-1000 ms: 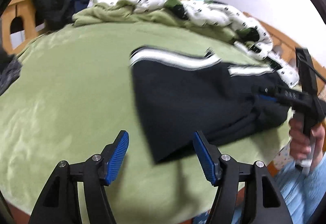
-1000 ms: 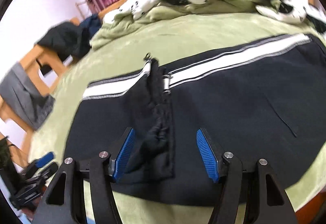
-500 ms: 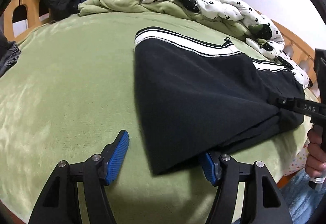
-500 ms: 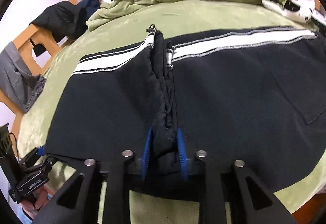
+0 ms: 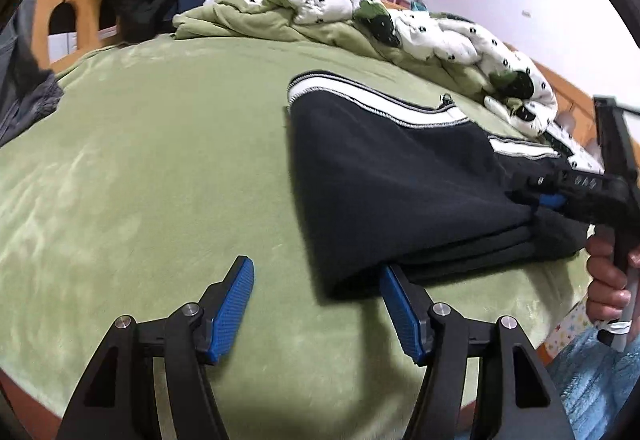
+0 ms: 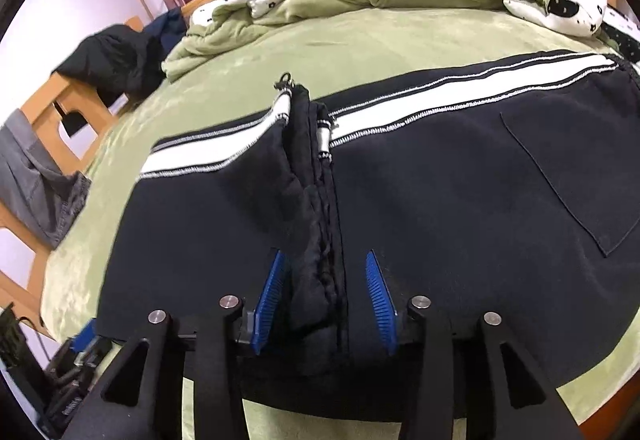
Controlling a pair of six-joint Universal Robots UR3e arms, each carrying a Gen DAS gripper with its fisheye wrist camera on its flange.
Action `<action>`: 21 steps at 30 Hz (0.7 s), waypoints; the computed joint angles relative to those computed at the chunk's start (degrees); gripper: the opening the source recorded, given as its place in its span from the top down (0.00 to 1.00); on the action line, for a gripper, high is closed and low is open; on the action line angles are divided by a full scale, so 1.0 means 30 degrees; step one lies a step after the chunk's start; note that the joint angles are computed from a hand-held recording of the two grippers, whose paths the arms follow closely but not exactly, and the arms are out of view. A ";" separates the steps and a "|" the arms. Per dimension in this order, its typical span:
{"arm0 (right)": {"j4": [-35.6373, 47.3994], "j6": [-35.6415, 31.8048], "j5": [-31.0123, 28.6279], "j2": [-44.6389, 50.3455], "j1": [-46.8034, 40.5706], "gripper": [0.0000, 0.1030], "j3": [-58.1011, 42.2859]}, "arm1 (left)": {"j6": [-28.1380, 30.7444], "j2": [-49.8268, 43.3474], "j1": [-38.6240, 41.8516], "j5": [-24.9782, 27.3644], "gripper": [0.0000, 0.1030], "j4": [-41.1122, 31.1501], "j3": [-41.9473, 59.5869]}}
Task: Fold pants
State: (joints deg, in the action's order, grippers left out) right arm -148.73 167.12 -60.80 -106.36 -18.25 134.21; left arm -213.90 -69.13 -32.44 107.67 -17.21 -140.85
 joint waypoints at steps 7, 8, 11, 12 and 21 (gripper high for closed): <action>-0.1862 0.1926 -0.1417 0.4837 0.2064 0.43 -0.3317 | -0.0064 -0.0777 -0.0351 0.0853 0.40 0.1043 -0.0285; -0.1312 0.1988 -0.1143 0.5874 0.2243 0.42 -0.4206 | -0.0058 -0.0541 -0.0260 0.0784 0.40 0.1061 -0.0468; -0.2078 0.2243 -0.1947 0.7673 0.3371 0.42 -0.5228 | -0.0066 0.0283 0.0463 0.0229 0.39 0.1086 -0.1043; -0.2467 0.2180 -0.2334 0.7833 0.3798 0.50 -0.5278 | 0.0027 0.0512 0.0774 -0.0157 0.39 0.1129 -0.1200; -0.2414 0.0100 0.0559 0.3170 0.0867 0.89 -0.2274 | 0.0657 0.0228 0.1342 -0.1711 0.39 0.1087 -0.0618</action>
